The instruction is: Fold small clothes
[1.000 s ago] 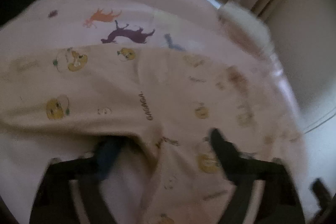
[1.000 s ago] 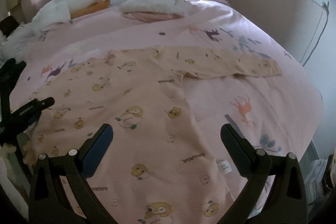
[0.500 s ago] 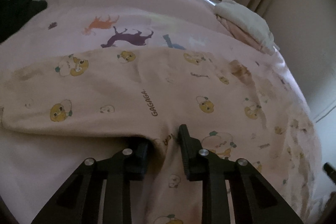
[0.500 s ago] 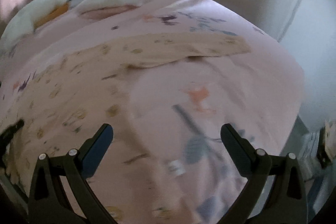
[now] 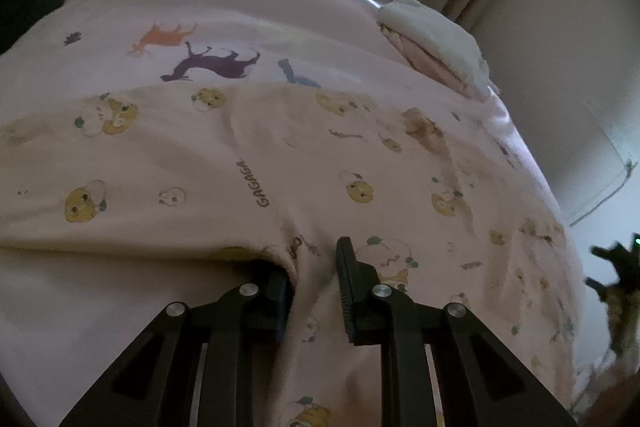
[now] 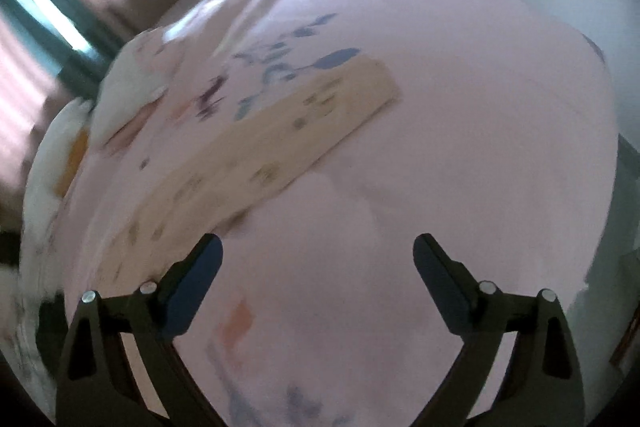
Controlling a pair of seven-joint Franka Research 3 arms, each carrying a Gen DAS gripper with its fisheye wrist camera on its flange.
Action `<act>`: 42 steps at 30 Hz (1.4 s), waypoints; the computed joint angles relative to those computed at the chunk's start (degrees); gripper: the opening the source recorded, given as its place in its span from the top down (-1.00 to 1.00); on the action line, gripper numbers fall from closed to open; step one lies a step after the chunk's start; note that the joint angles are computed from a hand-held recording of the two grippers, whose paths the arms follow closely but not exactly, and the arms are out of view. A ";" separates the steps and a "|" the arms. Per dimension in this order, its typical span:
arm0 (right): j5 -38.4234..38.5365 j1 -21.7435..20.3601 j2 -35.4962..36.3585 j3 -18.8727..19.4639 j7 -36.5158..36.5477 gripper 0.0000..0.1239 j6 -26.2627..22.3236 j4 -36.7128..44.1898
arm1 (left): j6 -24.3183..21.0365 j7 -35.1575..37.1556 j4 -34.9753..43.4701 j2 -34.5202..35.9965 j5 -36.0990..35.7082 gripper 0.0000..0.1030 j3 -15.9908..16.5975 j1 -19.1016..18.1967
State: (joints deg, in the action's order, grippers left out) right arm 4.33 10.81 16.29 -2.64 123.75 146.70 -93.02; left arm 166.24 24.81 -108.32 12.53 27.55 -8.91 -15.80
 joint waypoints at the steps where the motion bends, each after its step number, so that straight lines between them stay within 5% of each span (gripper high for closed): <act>1: -0.07 -0.25 1.74 -0.32 0.34 -0.44 -0.64 1.92 | 1.51 0.80 -0.56 0.01 -1.14 0.64 -0.48 0.65; 5: -0.45 -0.68 9.44 -2.41 3.79 -0.44 -0.20 9.31 | 5.10 4.53 -2.26 0.02 -6.62 0.64 -2.21 2.78; 11: -1.37 -1.02 16.59 -4.21 6.60 -0.36 8.12 15.83 | 4.52 6.88 -2.12 0.17 -8.86 0.64 -2.37 2.62; 15: -2.53 0.97 17.95 -7.20 11.33 0.22 10.34 16.33 | 6.50 9.46 -2.98 0.39 -13.23 0.64 -3.65 4.03; 18: -3.97 1.67 17.89 -8.28 13.26 0.44 10.71 15.90 | 6.17 8.76 -3.06 0.16 -12.51 0.64 -2.42 2.81; 20: -6.03 3.11 18.33 -10.48 16.42 0.85 8.09 16.91 | 5.84 8.49 -2.96 0.11 -12.04 0.64 -2.01 2.42; 24: -5.93 2.11 17.33 -9.18 17.85 0.88 9.10 15.51 | 5.78 8.58 -2.84 0.17 -12.11 0.64 -1.96 2.37; 27: -6.54 1.75 17.35 -8.02 16.98 0.88 5.10 17.88 | 5.55 8.45 -2.78 0.14 -11.82 0.64 -1.76 2.26; 35: 3.51 -0.99 16.36 1.95 5.54 0.88 7.34 22.56 | 5.65 7.82 -2.83 0.10 -11.44 0.67 -1.60 2.11; 42: 2.01 7.26 22.91 3.89 -3.56 0.88 -1.03 41.65 | 7.21 5.62 -4.21 -0.56 -10.47 0.67 -1.00 1.81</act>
State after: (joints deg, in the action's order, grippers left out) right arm 6.34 18.06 39.20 1.24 120.19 145.68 -51.37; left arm 173.45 30.43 -112.52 11.97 17.07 -9.91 -14.00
